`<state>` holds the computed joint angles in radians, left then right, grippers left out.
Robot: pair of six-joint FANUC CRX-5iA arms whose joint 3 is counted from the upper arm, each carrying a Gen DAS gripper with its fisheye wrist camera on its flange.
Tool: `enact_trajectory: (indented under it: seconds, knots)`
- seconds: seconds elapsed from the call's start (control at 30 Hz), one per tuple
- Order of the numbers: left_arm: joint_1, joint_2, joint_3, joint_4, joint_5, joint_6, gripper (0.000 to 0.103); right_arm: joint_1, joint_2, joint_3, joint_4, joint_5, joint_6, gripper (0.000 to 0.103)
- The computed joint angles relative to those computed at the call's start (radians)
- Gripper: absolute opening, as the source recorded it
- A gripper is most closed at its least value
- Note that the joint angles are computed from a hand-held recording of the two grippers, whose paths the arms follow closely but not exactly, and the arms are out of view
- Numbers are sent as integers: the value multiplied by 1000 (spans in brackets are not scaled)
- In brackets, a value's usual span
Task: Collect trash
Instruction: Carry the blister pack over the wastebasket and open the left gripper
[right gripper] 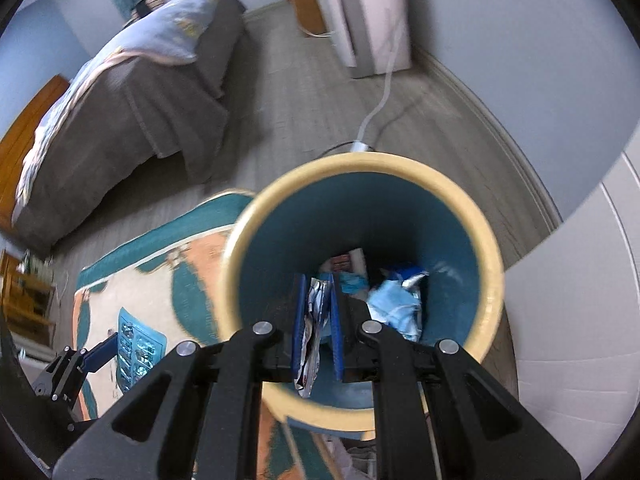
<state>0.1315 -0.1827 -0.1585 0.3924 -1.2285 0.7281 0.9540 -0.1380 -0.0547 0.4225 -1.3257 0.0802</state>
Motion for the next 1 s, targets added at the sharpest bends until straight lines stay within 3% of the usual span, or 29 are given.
enact_trajectory:
  seconds: [0.17, 0.3, 0.37, 0.4, 0.43, 0.57, 0.7, 0.73, 1.0]
  knots:
    - [-80, 35, 14, 41, 13, -27, 69, -17, -38, -51, 1, -24, -46, 11]
    - [-132, 77, 41, 70, 48, -20, 70, -22, -78, -105, 37, 10, -106, 13]
    - [-145, 99, 55, 90, 65, -21, 70, -21, -88, -120, 64, 15, -136, 26]
    - [-151, 105, 59, 92, 70, -15, 71, -19, -92, -127, 78, 15, -155, 43]
    - [-156, 114, 72, 94, 67, -5, 76, -20, -97, -132, 84, 14, -163, 52]
    - [-140, 119, 86, 117, 46, 0, 82, -20, -103, -131, 77, -4, -176, 54]
    - [-102, 99, 84, 126, 18, -11, 93, -2, -96, -80, 63, -80, -202, 89]
    - [-87, 88, 81, 133, 7, -17, 95, 20, -103, -73, 82, -101, -229, 94]
    - [6, 3, 103, 156, -76, -57, 98, 179, -85, 35, 172, -317, -268, 97]
